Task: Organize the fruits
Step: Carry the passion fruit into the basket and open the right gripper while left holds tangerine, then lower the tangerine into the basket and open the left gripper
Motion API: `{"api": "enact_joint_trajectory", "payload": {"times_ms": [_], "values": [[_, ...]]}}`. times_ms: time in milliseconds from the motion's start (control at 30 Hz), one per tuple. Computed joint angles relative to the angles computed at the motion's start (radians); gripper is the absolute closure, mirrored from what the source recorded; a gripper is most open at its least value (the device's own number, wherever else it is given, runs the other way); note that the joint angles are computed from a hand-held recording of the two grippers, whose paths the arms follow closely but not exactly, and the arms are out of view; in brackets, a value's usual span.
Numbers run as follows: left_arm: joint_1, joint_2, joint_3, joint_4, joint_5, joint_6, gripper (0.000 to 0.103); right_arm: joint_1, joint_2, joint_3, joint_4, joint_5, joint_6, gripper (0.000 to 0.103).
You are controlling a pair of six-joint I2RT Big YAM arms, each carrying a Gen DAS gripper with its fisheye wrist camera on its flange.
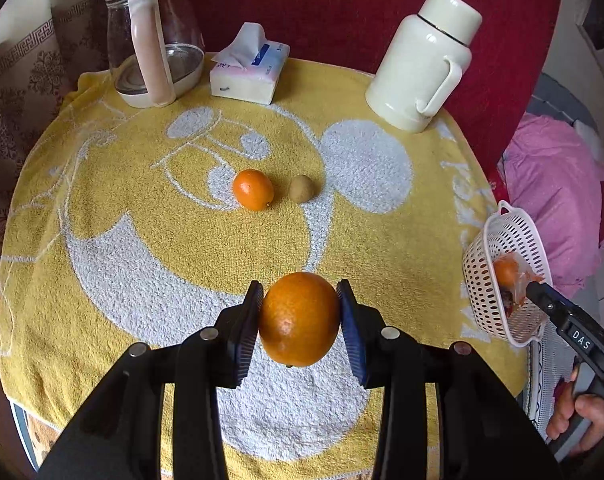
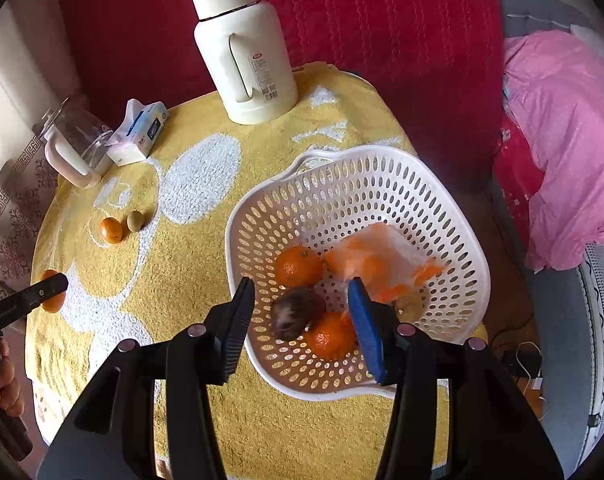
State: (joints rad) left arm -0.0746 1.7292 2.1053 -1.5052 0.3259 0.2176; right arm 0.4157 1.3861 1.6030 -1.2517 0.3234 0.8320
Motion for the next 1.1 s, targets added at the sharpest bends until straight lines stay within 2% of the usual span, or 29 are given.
{"api": "enact_joint_trajectory", "payload": {"times_ms": [167,367,767,1100], "values": [[-0.014,-0.034,-0.027,0.021,-0.008,-0.028,0.065,0.007,-0.03,-0.027,0.015,0.002,-0.016,0.053],[-0.066,-0.059,-0.05,0.035,-0.006,-0.036,0.065,0.017,-0.093,-0.079,0.008,0.02,-0.012,0.053],[-0.24,-0.067,-0.063,0.042,0.014,-0.015,0.065,0.018,-0.244,-0.184,-0.048,0.075,0.053,0.053],[-0.368,-0.026,-0.025,0.034,0.013,0.012,0.065,0.012,-0.334,-0.243,-0.105,0.101,0.114,0.053]]}}
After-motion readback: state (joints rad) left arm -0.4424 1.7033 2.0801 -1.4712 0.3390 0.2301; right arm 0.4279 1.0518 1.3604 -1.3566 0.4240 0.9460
